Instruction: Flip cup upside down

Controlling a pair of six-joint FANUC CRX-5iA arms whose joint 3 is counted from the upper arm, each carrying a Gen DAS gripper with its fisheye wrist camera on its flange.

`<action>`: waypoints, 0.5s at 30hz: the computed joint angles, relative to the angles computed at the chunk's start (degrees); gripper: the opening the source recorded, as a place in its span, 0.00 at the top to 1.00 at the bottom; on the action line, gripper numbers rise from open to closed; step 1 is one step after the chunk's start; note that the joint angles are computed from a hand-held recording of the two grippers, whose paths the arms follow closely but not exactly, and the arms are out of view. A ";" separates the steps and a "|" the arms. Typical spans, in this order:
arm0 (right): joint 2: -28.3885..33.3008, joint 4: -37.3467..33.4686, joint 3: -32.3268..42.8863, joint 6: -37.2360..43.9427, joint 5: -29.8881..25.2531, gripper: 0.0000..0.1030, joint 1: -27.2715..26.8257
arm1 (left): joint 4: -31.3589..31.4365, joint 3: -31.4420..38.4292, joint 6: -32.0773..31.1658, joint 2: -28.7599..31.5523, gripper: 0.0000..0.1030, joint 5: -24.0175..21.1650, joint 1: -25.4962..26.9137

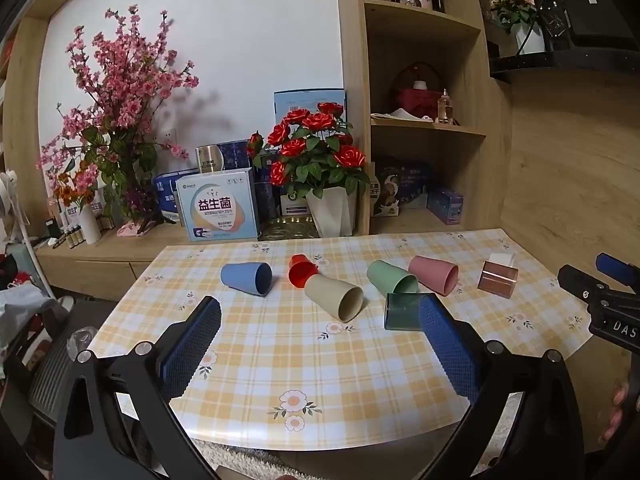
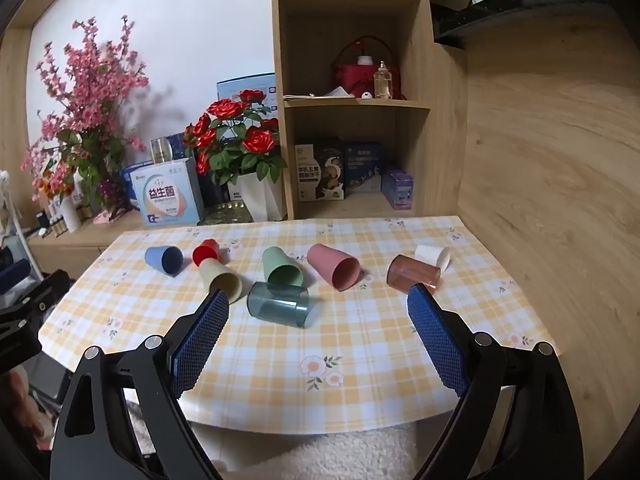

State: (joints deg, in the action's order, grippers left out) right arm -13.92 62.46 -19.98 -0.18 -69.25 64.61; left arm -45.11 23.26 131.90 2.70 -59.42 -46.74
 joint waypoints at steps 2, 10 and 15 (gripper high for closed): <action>-0.15 -0.52 0.01 -0.47 0.40 0.15 -0.02 | 2.84 0.05 -0.28 -0.06 0.06 0.05 1.08; -0.52 -0.99 -0.16 -0.22 0.21 0.15 -0.10 | 1.92 -0.12 -0.62 0.18 0.06 0.34 0.78; -0.68 -0.87 -0.33 -0.54 0.47 0.15 -0.23 | 1.60 -0.38 -0.40 0.02 0.06 0.52 0.67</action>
State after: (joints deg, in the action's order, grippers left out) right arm -14.59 61.59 -20.31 -0.72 -68.79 64.38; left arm -43.51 22.87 131.50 2.72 -58.90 -46.07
